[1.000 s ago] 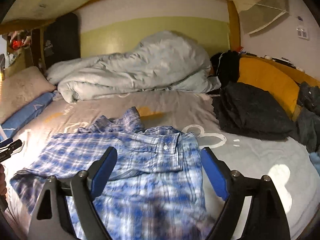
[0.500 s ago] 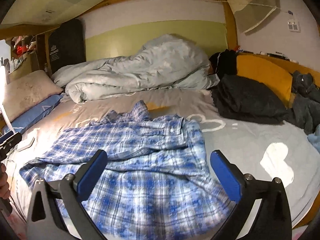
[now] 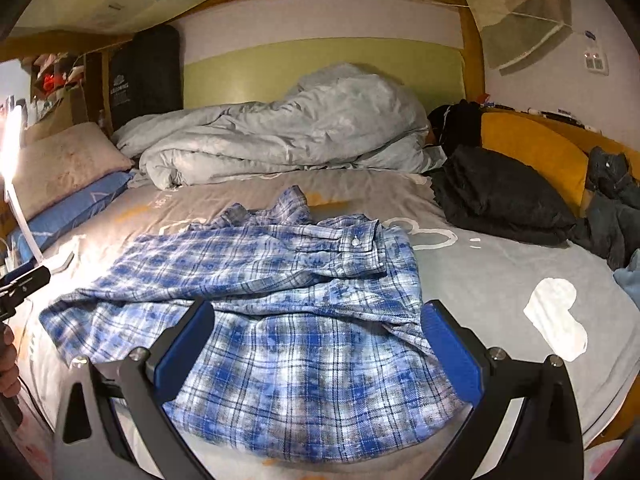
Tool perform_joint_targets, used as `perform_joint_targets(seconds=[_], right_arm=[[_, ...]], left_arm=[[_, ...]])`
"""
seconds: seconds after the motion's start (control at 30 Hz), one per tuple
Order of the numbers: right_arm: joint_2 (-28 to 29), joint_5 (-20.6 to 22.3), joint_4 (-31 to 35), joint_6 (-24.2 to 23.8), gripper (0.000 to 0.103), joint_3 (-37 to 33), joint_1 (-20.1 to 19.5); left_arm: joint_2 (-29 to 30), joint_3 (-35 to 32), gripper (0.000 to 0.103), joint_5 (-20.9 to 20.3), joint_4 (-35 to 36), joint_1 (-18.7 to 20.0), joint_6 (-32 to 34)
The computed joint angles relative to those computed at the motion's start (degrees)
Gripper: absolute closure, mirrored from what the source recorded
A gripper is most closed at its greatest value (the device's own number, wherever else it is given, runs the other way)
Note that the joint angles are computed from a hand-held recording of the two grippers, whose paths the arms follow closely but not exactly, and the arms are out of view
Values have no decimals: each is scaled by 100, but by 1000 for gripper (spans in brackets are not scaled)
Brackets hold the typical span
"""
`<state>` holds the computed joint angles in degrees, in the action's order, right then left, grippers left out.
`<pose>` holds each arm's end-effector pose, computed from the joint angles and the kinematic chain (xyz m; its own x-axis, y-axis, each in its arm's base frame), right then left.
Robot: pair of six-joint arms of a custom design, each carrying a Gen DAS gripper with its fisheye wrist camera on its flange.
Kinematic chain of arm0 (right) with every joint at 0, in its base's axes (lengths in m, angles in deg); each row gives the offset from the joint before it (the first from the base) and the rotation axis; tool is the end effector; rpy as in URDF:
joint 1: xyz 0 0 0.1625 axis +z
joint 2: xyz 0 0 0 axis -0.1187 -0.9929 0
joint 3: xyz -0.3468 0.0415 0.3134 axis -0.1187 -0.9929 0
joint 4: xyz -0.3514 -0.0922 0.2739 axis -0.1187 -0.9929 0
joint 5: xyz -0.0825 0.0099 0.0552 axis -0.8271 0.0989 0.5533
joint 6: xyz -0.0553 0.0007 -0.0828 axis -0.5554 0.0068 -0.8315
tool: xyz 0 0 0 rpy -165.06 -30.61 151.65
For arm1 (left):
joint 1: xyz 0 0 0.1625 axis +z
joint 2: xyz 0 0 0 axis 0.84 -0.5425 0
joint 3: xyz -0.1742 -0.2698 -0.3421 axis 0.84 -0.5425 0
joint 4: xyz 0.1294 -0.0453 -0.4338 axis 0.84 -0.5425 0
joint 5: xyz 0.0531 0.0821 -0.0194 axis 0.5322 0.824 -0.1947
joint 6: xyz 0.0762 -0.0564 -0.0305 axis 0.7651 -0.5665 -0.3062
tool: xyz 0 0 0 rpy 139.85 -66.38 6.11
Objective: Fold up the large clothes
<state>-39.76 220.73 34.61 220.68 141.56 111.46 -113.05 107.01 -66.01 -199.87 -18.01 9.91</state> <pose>0.1413 -0.2883 0.1268 -0.7147 0.2978 0.6329 -0.4926 0.4281 -0.7577 -0.1271 -0.3616 0.1585 -0.7136 0.3694 -0.5952 0.6963 0.4674 -0.5447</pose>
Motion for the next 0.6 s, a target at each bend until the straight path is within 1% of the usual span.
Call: perform_joint_targets(seconds=[0.13,0.23,0.27,0.37,0.4,0.5,0.6], right_arm=[[109,63,-20,-85,0,-17,-8],[172,55,142,-49,0,-60,-42],[213,114,128,-118,0,-74,-27],[370,350,-238,-528,0,-53,23],[392,358,-213,-539,0,-60,16],[534,337,240,-516,0,-196,-2],[875,444,683,-763,0,-418,15]], left_arm=[[44,39,0,-39,214,-4,-16],[123,43,0,-13,431,-69,59],[188,57,0,40,425,-122,120],[410,110,0,197,342,-296,275],[433,111,0,194,406,-317,300],[579,93,0,492,816,-395,166],[581,67,0,351,1356,-321,121]])
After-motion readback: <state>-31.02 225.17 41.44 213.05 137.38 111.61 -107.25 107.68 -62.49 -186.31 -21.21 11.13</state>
